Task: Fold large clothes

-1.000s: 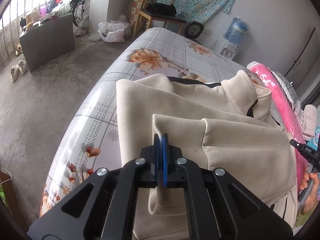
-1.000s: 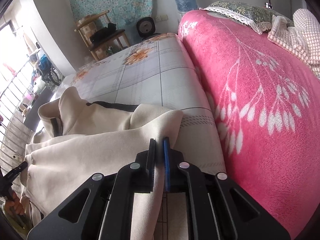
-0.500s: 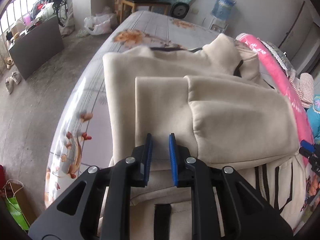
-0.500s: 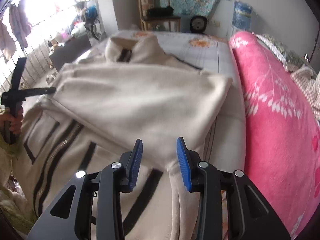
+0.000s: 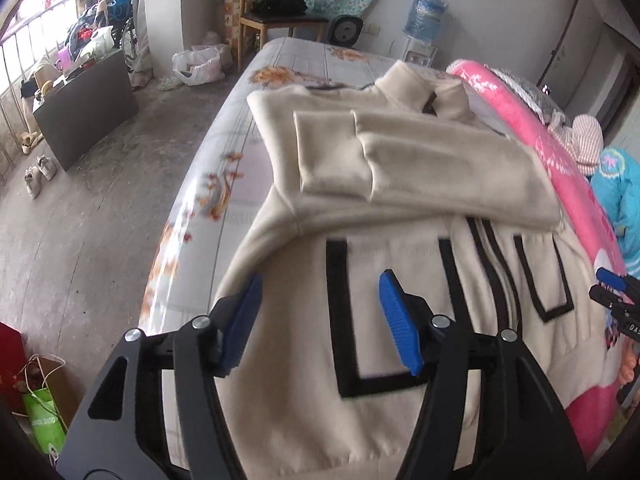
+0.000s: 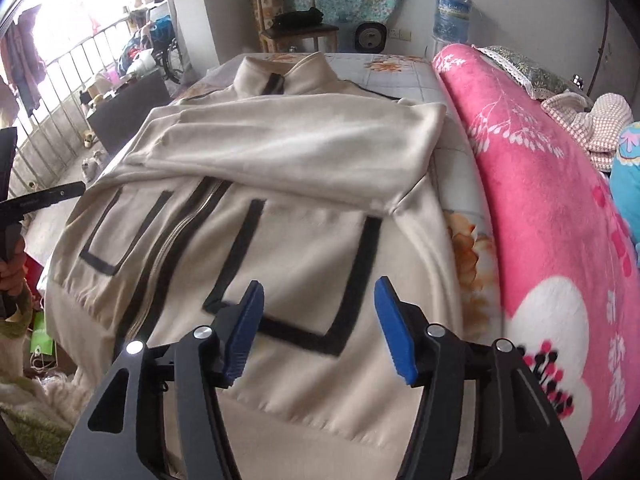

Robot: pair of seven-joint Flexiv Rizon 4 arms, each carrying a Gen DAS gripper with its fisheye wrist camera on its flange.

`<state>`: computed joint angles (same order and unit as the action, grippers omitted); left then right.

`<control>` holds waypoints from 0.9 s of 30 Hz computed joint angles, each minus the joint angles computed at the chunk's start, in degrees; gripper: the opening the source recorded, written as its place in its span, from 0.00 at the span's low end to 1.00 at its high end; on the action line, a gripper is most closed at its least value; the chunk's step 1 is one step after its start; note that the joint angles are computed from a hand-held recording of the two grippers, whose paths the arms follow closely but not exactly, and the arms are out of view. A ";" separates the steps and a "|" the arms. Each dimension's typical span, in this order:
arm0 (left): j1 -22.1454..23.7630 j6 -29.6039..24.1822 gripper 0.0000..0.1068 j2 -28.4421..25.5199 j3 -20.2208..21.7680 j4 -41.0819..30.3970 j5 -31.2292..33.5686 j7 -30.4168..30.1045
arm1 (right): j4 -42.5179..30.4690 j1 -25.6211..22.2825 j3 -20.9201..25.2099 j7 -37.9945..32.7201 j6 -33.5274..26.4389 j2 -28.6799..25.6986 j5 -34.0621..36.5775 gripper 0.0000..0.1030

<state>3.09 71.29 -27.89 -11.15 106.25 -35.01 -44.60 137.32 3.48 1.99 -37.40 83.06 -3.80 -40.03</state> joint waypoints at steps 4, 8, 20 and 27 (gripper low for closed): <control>-0.66 4.18 0.59 3.20 1.67 8.39 2.12 1.22 | 3.90 1.14 1.36 9.81 -1.48 1.85 -8.25 0.71; 2.87 10.52 0.60 5.16 -2.34 14.86 0.21 4.66 | 4.13 2.98 2.73 14.78 -7.45 0.52 -9.99 0.74; 12.53 14.04 0.60 12.83 -15.17 24.90 -26.99 22.54 | 4.94 -0.77 -0.15 32.88 -1.92 -0.86 -31.03 0.87; 11.32 4.35 0.57 17.02 -12.24 28.19 -41.08 29.71 | 4.32 -2.79 -0.53 35.09 0.64 -1.89 -35.74 0.90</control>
